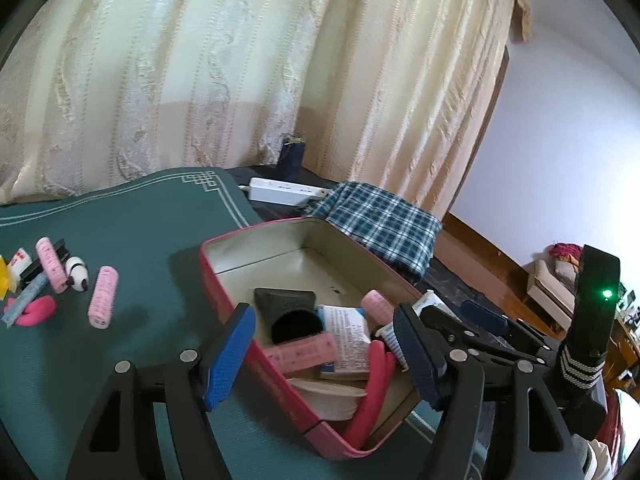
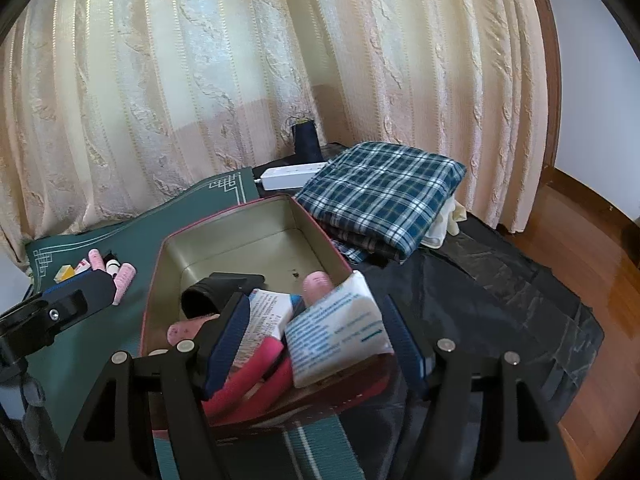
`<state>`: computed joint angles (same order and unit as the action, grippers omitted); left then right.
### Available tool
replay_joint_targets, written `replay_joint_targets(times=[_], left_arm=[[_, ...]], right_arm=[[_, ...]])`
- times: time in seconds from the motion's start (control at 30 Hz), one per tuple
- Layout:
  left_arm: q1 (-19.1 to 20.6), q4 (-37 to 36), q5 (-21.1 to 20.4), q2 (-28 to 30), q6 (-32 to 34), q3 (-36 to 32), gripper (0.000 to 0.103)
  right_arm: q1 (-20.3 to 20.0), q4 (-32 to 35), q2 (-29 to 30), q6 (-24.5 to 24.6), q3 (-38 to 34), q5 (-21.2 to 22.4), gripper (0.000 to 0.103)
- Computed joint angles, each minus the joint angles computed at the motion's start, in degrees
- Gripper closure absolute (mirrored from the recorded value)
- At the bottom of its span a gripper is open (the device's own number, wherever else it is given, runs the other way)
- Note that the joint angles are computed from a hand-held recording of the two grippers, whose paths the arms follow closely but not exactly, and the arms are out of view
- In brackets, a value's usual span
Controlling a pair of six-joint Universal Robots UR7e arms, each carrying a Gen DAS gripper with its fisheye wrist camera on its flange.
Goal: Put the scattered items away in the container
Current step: 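Carry the packet and bowl over the red box and open both grippers, then move both open grippers back to the pile on the mat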
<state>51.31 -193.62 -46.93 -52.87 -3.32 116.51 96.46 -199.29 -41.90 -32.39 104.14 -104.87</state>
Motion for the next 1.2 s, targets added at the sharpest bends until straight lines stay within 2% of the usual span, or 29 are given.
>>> replay_joint_targets(times=[0.23,0.43,0.6,0.67,0.8,1.03,1.2], left_arm=[[0.5,-1.69,1.58,-2.47,-1.55,2.89,0.03],[1.26,-1.68,3.23,-4.84,-3.99,5.46,0.03],[1.66,-1.94,3.87,-6.63,-4.64,7.49,0.03],[1.77,-1.86,4.0,-7.52,-4.83,8.32,0.03],[2.31,-2.47,4.57,-9.21,-5.13,9.89,0.03],[4.31,-4.03,6.58,-13.15,-6.84,13.22,0.03],[6.28,-4.63,9.76,-17.46,-8.22,16.2,0.03]], right_arm=[[0.55,-0.23,-0.05,0.57,0.09,0.59,0.03],[0.47,-2.31,0.84,2.89,-1.12,-2.84,0.03],[0.61,1.97,1.36,4.19,-2.87,-3.66,0.03],[0.58,4.68,0.99,5.26,-2.78,-1.81,0.03],[0.71,7.56,-0.51,4.66,-1.07,4.92,0.029],[4.97,-2.65,4.12,1.02,-2.21,-1.57,0.029],[7.33,-3.5,5.83,0.69,-2.66,0.94,0.029]])
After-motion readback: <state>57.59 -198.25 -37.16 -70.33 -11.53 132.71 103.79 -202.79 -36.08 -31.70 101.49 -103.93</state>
